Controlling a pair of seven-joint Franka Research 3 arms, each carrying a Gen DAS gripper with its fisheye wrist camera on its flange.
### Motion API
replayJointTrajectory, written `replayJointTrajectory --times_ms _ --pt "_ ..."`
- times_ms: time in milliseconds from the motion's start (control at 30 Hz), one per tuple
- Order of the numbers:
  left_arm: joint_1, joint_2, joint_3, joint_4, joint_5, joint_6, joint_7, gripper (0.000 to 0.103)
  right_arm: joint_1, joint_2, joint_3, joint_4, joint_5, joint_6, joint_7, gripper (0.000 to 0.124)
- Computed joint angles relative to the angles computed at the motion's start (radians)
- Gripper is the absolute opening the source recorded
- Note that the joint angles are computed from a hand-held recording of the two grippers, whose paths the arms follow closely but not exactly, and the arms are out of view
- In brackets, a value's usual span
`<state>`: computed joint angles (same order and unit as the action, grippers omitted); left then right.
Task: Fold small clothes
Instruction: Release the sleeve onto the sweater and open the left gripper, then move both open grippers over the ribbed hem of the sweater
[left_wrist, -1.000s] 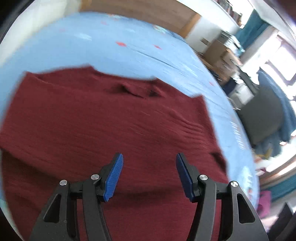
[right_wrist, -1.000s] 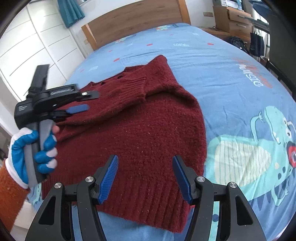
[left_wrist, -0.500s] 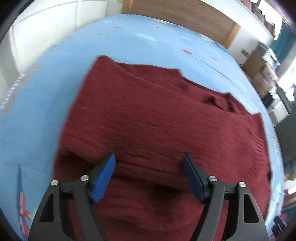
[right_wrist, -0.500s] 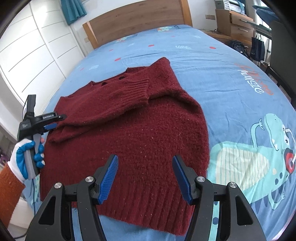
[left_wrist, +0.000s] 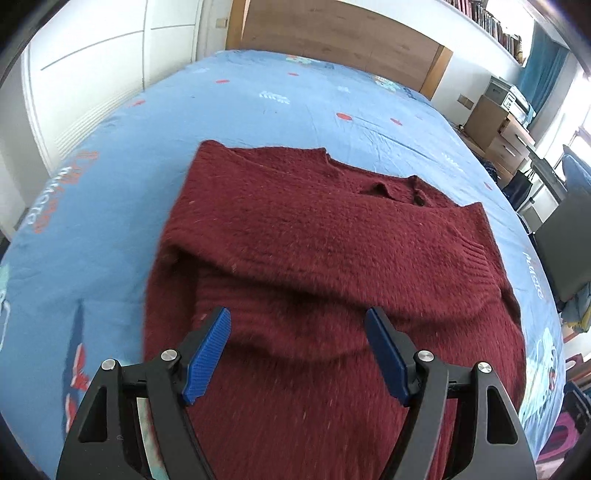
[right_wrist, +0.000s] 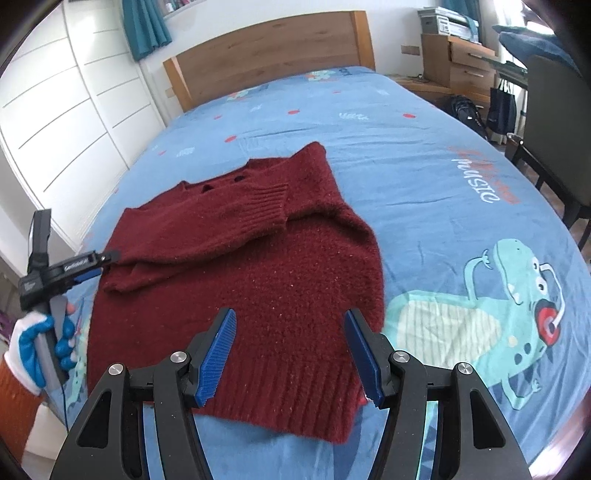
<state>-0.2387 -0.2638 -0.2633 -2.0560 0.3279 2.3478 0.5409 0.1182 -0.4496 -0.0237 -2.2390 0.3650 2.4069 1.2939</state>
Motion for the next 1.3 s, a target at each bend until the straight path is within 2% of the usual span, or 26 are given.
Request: replayJointTrajectory --times_ms 267,333,733,933,1300 --pt "-0.028 -0.126 -0.049 -0.059 0.028 -0.117 -0.062 0.069 -0.012 -0.098 0.003 -0.061 -0.021 -0.032 0.009 0.064" --pt "-0.037 -0.152 -0.071 -0.062 0.042 -0.172 -0.081 0.07 -0.014 -0.126 0.007 -0.08 -0.027 -0.039 0.013 0.064" --pt "-0.105 -0.308 -0.128 -0.111 0.062 -0.308 -0.156 0.074 -0.032 -0.299 0.026 -0.165 -0.067 -0.085 0.058 0.064" --pt "-0.132 -0.389 -0.146 -0.14 0.064 -0.346 -0.173 0.077 -0.042 -0.388 0.03 -0.194 -0.083 -0.106 0.072 0.068" --pt "-0.141 -0.507 -0.177 -0.189 0.075 -0.4 -0.228 0.079 -0.055 -0.481 0.015 -0.211 -0.083 -0.137 0.077 0.07"
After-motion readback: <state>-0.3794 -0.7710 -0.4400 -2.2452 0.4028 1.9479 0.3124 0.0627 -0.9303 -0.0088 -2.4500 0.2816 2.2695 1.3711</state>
